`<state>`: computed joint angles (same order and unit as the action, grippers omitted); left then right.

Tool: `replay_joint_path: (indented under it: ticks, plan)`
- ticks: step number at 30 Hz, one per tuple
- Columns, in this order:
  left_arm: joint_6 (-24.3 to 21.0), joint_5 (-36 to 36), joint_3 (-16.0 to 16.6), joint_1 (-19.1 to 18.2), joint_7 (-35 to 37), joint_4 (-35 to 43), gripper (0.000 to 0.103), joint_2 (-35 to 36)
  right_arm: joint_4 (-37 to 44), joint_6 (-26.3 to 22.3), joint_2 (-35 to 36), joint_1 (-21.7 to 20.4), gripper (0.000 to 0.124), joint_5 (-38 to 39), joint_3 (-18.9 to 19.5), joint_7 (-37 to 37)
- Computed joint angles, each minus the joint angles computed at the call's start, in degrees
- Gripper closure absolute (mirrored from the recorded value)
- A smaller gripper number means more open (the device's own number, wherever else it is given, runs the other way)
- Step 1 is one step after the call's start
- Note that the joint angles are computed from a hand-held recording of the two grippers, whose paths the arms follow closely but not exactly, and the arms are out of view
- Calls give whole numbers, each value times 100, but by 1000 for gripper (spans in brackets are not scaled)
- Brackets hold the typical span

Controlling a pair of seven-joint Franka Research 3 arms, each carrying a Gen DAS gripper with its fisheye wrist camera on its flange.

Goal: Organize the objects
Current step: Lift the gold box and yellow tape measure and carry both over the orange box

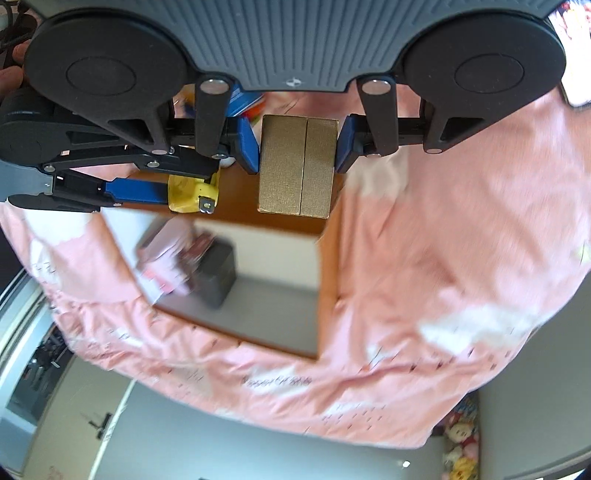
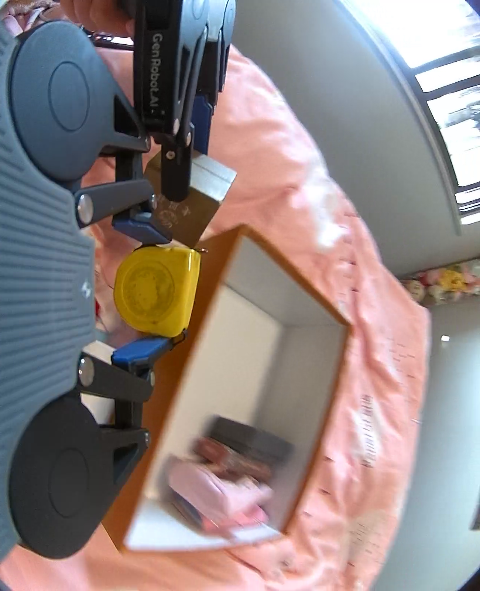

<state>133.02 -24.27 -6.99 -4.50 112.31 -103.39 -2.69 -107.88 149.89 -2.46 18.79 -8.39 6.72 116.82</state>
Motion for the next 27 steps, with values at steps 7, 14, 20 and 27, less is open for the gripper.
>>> replay_joint_path:
  ticks: [7,14,20,27]
  plan:
    - [309,33,-191,-172,-87,421,53,245,102,30,-133,-231,67,-1283,7,833]
    - [431,160,-381,-223,-53,1082,54,802,206,-53,-99,-444,67,-1537,-87,1077]
    - [257,688,-548,-251,-443,2232,54,1693,412,-198,178,-512,67,-1218,-253,970]
    - [-721,1606,-644,-515,-1220,4286,54,3298,665,-396,540,-538,67,-716,-455,380]
